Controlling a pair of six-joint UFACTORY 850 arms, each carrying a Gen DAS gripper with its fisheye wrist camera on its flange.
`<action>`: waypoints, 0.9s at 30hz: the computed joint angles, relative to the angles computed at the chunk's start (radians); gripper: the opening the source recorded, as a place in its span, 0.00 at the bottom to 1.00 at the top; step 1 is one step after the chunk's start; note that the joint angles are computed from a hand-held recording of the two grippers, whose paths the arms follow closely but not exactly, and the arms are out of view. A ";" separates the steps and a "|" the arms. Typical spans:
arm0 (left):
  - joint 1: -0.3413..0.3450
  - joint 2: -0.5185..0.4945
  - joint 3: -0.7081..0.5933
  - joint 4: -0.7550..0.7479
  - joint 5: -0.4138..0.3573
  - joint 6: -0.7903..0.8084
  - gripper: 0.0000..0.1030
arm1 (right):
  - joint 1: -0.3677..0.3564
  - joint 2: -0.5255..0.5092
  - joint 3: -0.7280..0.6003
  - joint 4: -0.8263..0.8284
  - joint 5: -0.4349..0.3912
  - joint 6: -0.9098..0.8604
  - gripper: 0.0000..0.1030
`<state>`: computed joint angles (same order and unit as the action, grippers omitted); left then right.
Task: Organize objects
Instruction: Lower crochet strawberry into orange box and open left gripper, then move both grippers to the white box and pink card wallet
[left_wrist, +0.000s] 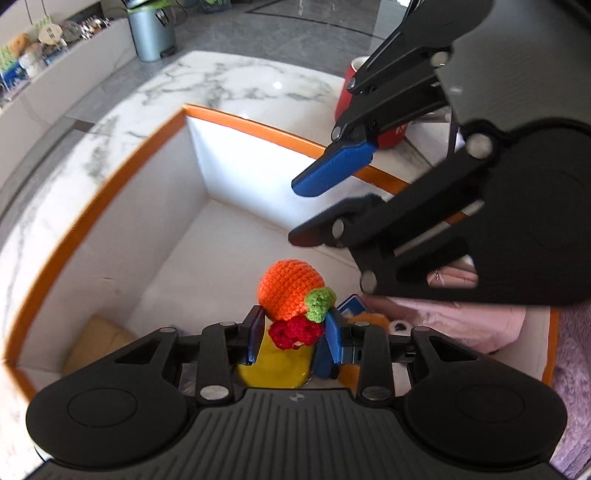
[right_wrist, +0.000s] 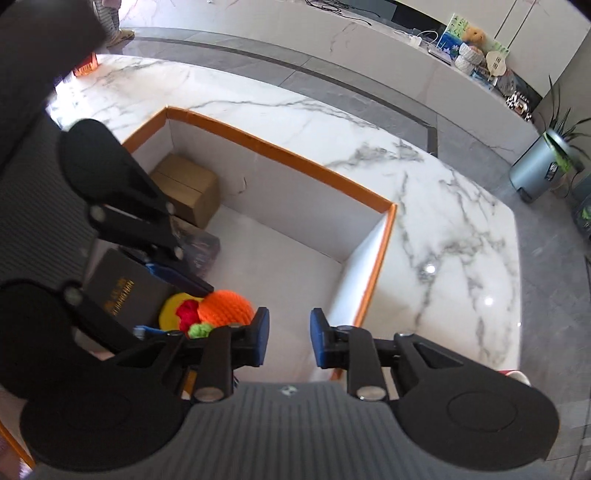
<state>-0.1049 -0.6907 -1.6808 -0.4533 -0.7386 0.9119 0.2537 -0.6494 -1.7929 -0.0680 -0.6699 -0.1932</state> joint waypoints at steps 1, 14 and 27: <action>-0.001 -0.010 -0.010 -0.002 -0.012 -0.005 0.40 | -0.007 0.002 0.008 0.016 -0.002 -0.017 0.24; 0.018 -0.076 -0.075 -0.028 -0.106 -0.082 0.44 | 0.006 -0.051 -0.018 0.068 -0.020 -0.005 0.17; 0.116 0.286 0.295 -0.234 0.133 0.104 0.51 | 0.025 0.069 0.095 0.130 0.086 -0.009 0.22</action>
<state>0.0113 -0.4049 -1.3862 -0.6874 -0.6052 1.0156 0.2789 -0.5804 -1.6980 0.0623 -0.5838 -0.2026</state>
